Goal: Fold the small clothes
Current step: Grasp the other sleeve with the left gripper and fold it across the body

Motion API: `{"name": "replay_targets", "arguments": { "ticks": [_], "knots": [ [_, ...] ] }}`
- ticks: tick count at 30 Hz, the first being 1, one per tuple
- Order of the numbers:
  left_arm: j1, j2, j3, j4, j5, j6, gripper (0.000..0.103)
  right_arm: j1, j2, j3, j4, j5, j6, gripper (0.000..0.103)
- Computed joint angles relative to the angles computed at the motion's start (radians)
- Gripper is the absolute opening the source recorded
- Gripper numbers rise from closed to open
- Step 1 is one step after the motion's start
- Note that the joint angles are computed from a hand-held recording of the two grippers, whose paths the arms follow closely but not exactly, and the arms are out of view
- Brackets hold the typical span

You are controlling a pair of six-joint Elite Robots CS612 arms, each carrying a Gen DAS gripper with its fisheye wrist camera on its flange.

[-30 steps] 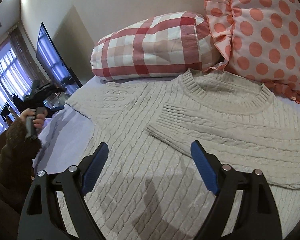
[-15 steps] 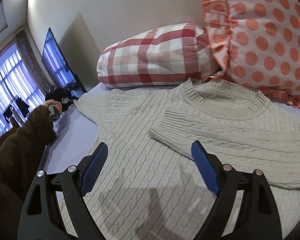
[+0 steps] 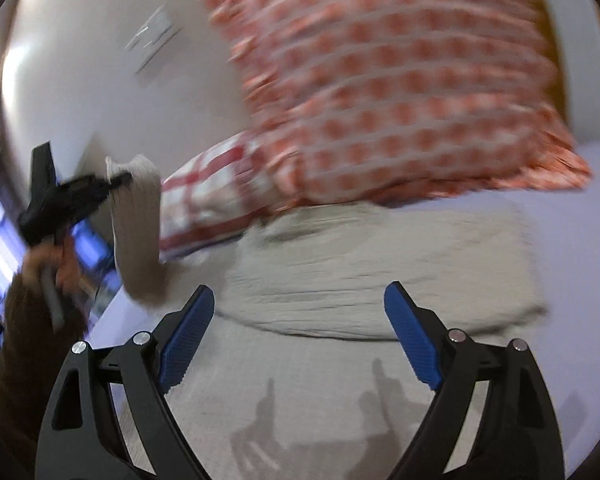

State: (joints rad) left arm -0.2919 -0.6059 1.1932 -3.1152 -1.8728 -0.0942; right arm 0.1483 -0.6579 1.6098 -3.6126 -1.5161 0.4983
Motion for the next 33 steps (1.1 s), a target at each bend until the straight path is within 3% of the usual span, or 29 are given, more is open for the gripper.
{"name": "replay_targets", "arguments": {
  "ticks": [3,6,10,14,16,18,19,21,22,26,31,33],
  "knots": [
    [-0.085,0.009,0.045,0.043,0.012,0.139,0.007,-0.023,-0.012,0.062,-0.054,-0.024,0.093,0.089],
    [-0.145,0.027,0.080,0.032,0.067,0.239,0.007,-0.044,-0.020,0.112,-0.093,-0.029,0.154,0.089],
    [-0.184,0.045,0.111,-0.063,0.106,0.308,0.007,-0.071,-0.024,0.145,-0.135,0.001,0.206,0.089],
    [-0.199,0.039,0.117,0.042,0.086,0.399,0.008,-0.084,-0.016,0.134,-0.158,0.028,0.225,0.089],
    [-0.174,0.037,0.101,0.122,-0.042,0.353,0.015,-0.089,-0.017,0.126,-0.150,0.034,0.228,0.089],
    [-0.132,0.034,0.075,0.232,-0.240,0.302,0.036,-0.095,-0.021,0.123,-0.132,0.058,0.227,0.089],
    [-0.112,0.029,0.080,0.240,-0.313,0.284,0.043,-0.096,-0.023,0.119,-0.118,0.074,0.221,0.089],
    [-0.084,0.007,0.113,0.219,-0.370,0.274,0.059,-0.099,-0.025,0.096,-0.068,0.132,0.191,0.088],
    [-0.072,-0.004,0.130,0.195,-0.368,0.266,0.060,-0.096,-0.028,0.082,-0.022,0.147,0.165,0.087],
    [-0.029,-0.047,0.196,0.098,-0.188,0.203,0.065,-0.074,-0.024,-0.010,0.233,0.100,0.056,0.066],
    [0.038,-0.072,0.244,0.089,-0.017,0.151,0.065,-0.050,0.005,-0.106,0.442,-0.085,-0.019,0.065],
    [0.060,-0.076,0.251,0.098,0.002,0.142,0.065,-0.053,0.016,-0.128,0.504,-0.103,-0.027,0.060]
  ]
}}
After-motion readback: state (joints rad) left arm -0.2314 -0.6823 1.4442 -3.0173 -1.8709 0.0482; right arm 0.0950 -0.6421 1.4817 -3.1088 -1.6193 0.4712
